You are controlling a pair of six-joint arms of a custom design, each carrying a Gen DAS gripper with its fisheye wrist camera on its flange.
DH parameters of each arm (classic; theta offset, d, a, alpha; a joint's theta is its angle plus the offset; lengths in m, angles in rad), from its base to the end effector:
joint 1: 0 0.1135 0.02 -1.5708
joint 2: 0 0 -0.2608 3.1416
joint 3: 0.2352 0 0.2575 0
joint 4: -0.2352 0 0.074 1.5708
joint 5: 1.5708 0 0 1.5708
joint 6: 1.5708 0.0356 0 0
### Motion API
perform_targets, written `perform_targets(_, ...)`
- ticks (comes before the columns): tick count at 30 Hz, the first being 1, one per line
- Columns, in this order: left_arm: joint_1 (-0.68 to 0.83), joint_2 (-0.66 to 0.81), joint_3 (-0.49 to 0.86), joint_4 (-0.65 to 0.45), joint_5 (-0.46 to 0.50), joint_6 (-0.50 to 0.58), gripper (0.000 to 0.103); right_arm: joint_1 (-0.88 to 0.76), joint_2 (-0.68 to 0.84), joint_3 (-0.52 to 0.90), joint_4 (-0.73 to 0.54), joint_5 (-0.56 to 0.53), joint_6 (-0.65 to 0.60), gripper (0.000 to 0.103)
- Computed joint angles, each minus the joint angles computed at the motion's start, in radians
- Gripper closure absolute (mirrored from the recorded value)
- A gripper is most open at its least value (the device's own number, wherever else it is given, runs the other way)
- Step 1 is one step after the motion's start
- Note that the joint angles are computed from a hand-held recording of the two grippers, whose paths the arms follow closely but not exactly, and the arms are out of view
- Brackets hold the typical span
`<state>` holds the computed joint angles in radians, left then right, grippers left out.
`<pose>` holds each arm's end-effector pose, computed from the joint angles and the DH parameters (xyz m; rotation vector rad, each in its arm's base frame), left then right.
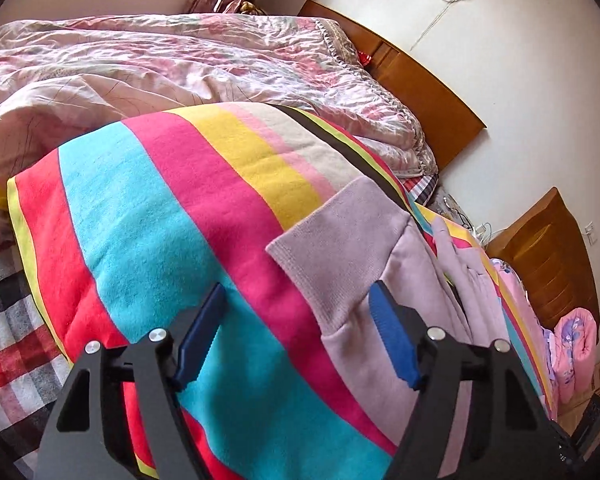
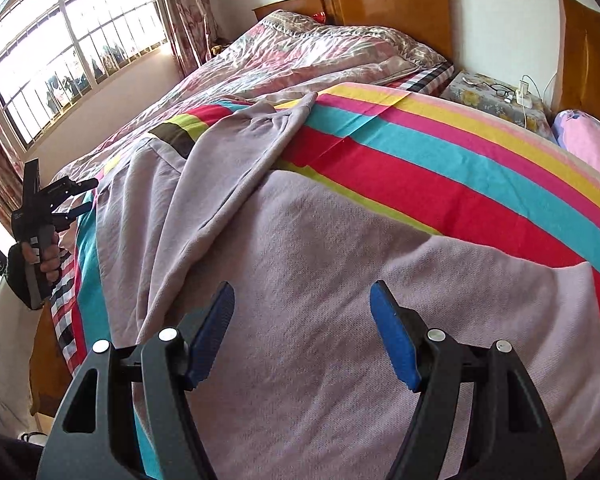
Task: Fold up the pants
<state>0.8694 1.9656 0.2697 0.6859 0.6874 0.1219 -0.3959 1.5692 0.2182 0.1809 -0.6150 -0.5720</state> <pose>0.1480 0.1402 0.0123 -0.6209 2.2344 -0.4103 0.1675 -0.0477 0.0481 -0.3762 2.4485 0.4613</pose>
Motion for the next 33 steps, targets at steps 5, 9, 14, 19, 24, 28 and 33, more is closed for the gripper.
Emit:
perform_targets(5,-0.108,0.015,0.001,0.095,-0.111,-0.065,0.064,0.041,0.027,-0.004,0.046,0.023,0.039,0.033)
perform_targets(9,-0.062,0.049,0.011,0.115,-0.028,-0.043,0.098,0.053,0.062,0.011,0.071,0.034,0.069,0.033)
perform_targets(14,0.016,0.030,0.005,0.097,-0.016,-0.011,0.098,0.068,0.109,0.026,0.098,0.027,0.069,0.033)
perform_targets(19,-0.045,0.030,0.007,0.104,-0.133,-0.018,0.093,0.042,0.230,0.055,0.159,-0.010,0.051,0.031)
perform_targets(24,-0.345,-0.450,-0.148,0.011,-0.608,-0.220,0.031,0.022,0.273,0.085,0.142,-0.078,0.033,0.023)
perform_targets(28,-0.848,-0.572,0.029,-0.295,-0.644,-0.262,0.007,0.006,0.305,0.112,0.126,-0.127,0.014,0.021)
perform_targets(33,-1.295,-0.058,0.579,-0.524,-0.842,-0.325,0.007,-0.044,0.337,0.152,0.054,-0.198,-0.022,0.021)
